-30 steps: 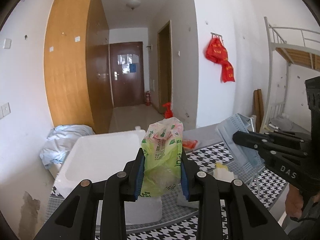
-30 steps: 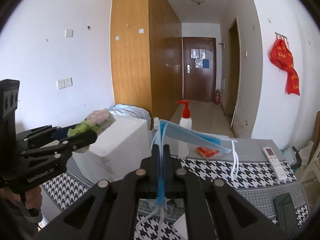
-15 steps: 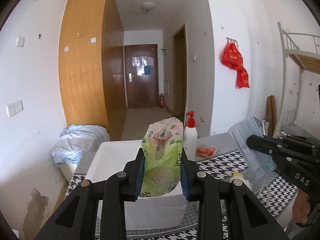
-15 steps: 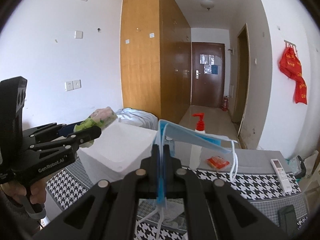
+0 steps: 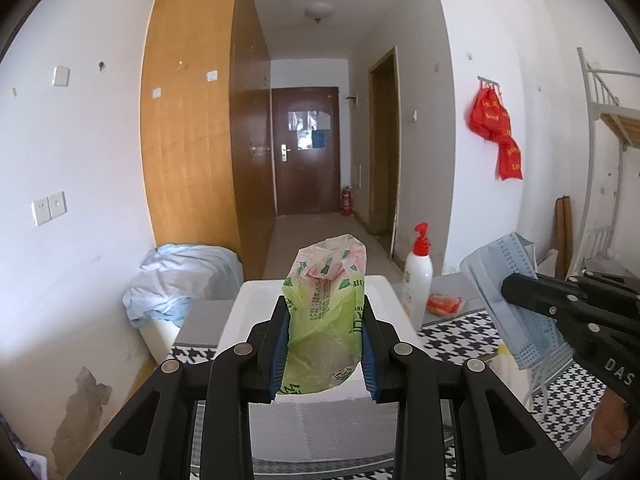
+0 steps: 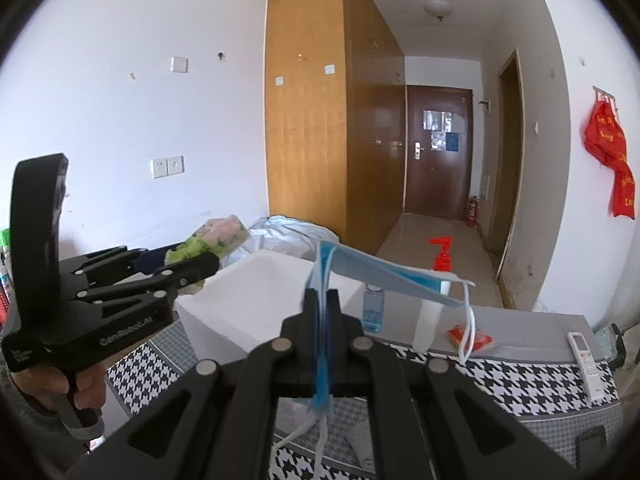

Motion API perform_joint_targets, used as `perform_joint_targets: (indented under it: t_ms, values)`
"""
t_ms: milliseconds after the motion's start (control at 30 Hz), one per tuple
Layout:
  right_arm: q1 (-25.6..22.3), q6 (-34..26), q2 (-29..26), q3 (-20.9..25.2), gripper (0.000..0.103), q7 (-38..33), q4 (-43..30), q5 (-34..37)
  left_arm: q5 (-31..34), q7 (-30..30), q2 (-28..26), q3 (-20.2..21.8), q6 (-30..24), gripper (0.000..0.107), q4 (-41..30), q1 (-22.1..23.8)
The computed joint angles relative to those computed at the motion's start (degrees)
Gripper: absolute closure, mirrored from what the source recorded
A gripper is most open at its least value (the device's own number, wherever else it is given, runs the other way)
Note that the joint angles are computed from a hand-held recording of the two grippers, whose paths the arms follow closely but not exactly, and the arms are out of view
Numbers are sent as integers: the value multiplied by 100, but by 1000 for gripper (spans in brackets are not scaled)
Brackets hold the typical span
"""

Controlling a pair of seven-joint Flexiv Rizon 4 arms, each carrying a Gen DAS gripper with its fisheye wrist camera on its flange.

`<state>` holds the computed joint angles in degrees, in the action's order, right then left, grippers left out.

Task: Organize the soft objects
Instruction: 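Lower the snack bag into the white foam box and open the left tool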

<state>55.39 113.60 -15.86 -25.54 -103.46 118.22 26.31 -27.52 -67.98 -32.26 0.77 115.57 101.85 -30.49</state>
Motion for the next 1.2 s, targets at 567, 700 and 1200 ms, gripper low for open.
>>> perform_joint_targets:
  t_ms: [567,700,1200]
  values:
    - [575,-367,-378,-936,98,849,-164,-642,243,-337,-331,346,-1021,74,-624,82]
    - [817,-481,-491,-1331,98,1158,-151,-827,546,-533,-362,237,-1251,74,-737,268]
    - [1177,-501,-660,-1935,98,1774,-46,-1237,1211,-1262,-360,327,-1265,20,-784,390]
